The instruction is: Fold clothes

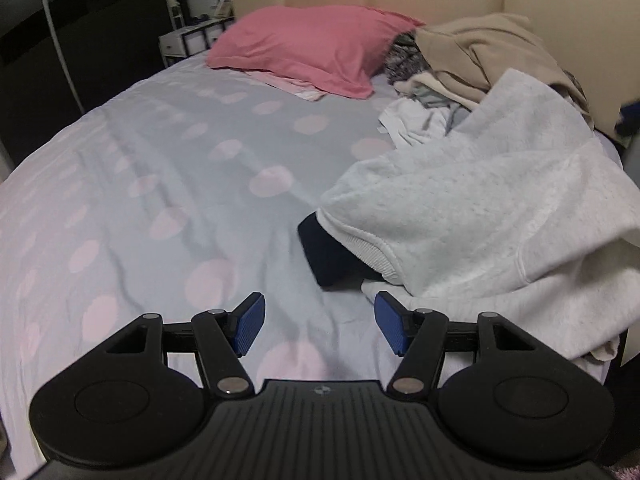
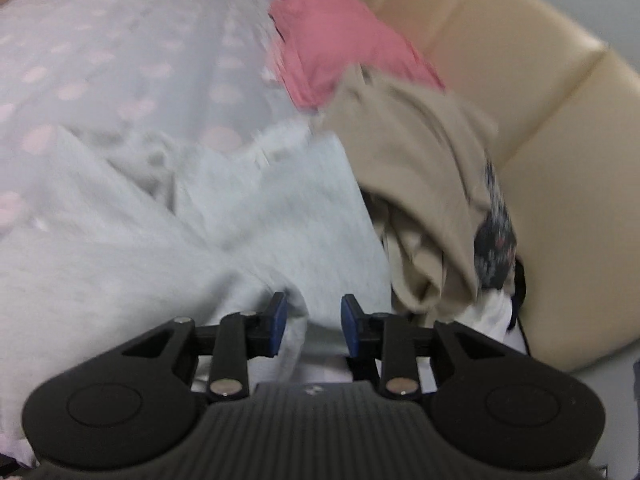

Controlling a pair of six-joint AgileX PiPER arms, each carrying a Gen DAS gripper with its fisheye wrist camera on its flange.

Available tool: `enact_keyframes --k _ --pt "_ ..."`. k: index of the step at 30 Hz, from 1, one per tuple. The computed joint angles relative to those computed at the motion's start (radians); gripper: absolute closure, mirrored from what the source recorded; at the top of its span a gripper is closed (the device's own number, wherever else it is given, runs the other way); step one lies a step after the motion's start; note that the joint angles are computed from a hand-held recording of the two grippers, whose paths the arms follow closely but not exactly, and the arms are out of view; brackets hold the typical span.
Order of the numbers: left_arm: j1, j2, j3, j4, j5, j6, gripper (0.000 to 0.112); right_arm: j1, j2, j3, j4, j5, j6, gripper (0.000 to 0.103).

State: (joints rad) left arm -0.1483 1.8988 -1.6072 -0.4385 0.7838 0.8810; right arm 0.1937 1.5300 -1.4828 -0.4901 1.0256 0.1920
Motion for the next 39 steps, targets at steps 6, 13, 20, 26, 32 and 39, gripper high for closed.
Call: enact_keyframes --k 6,13,20,26,32,39 --pt "-0.014 0.013 -0.027 -0.003 0.023 0.018 0.053 0.187 0.007 -0.082 0.124 -0.003 -0.133 0.066" --pt "0.016 -0.029 0.012 -0.041 0.028 0.061 0.053 0.331 0.211 -0.184 0.146 0.015 -0.304 0.059" --pt "0.048 -0.052 0.034 -0.062 0.026 0.097 0.053 0.358 0.341 -0.227 0.059 0.059 -0.371 0.059" --pt "0.058 -0.048 0.031 -0.059 0.026 0.092 0.053 0.317 0.305 -0.239 0.070 0.088 -0.374 0.092" --pt "0.036 -0.015 -0.009 -0.039 0.032 0.057 0.053 0.180 0.197 -0.294 0.064 0.161 -0.349 0.096" --pt "-0.036 0.043 -0.074 0.011 0.015 0.015 0.053 -0.096 0.094 -0.215 -0.038 0.078 -0.236 0.100"
